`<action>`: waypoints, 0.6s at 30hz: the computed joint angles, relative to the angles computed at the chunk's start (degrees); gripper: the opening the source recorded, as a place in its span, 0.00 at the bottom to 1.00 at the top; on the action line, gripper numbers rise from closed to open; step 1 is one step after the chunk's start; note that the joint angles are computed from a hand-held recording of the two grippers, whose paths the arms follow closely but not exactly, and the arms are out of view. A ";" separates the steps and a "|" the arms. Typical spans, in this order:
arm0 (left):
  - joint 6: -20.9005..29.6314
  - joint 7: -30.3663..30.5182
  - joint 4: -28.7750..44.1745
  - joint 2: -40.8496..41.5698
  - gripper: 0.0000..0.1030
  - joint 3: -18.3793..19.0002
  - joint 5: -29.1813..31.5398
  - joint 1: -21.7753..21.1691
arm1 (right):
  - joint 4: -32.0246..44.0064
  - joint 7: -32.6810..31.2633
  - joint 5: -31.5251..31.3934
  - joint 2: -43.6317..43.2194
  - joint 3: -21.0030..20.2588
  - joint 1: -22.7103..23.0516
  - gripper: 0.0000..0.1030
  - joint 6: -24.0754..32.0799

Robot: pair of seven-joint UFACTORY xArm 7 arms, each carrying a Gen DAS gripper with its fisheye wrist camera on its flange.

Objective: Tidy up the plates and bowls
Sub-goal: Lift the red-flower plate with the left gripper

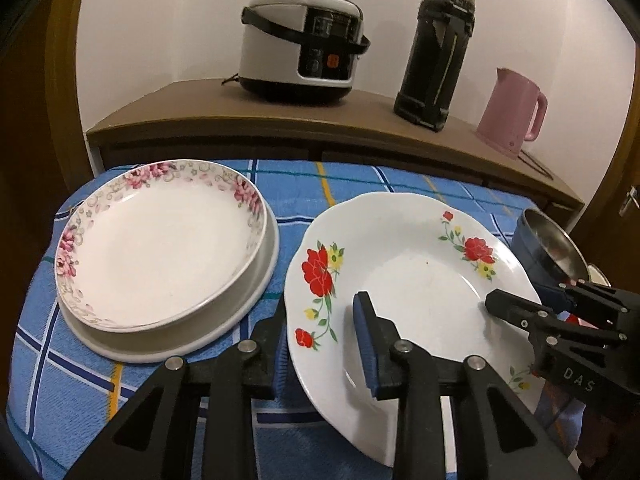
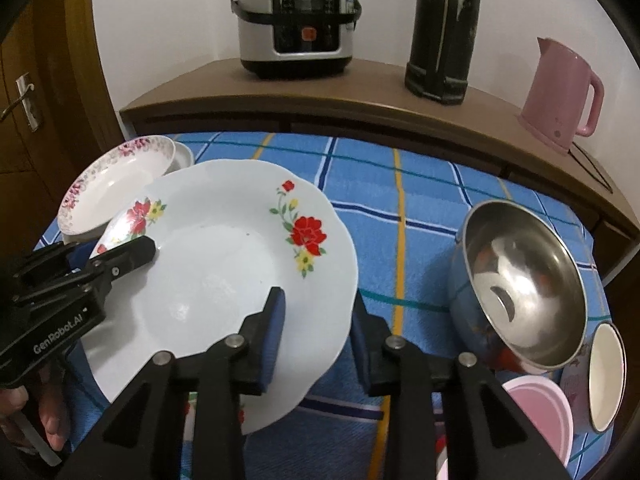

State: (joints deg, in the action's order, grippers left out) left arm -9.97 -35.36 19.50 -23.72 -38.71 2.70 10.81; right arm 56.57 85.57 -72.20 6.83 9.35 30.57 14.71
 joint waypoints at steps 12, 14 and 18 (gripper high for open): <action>-3.18 -7.44 -2.65 -12.13 0.31 -15.94 -1.60 14.65 | 1.69 12.16 -14.52 -0.24 1.13 -0.09 0.30 -1.47; -3.42 -7.99 -2.99 -12.54 0.31 -14.78 -0.80 14.40 | 2.08 13.28 -15.86 0.00 1.40 -0.25 0.30 -1.68; -3.11 -8.43 -3.26 -13.79 0.31 -13.21 0.23 14.29 | 2.72 15.78 -18.96 0.04 1.88 -0.40 0.30 -1.72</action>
State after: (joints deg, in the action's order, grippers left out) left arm -13.09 -43.79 16.23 -37.51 -51.92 2.94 25.10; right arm 59.29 101.35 -91.15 6.87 11.23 30.16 12.99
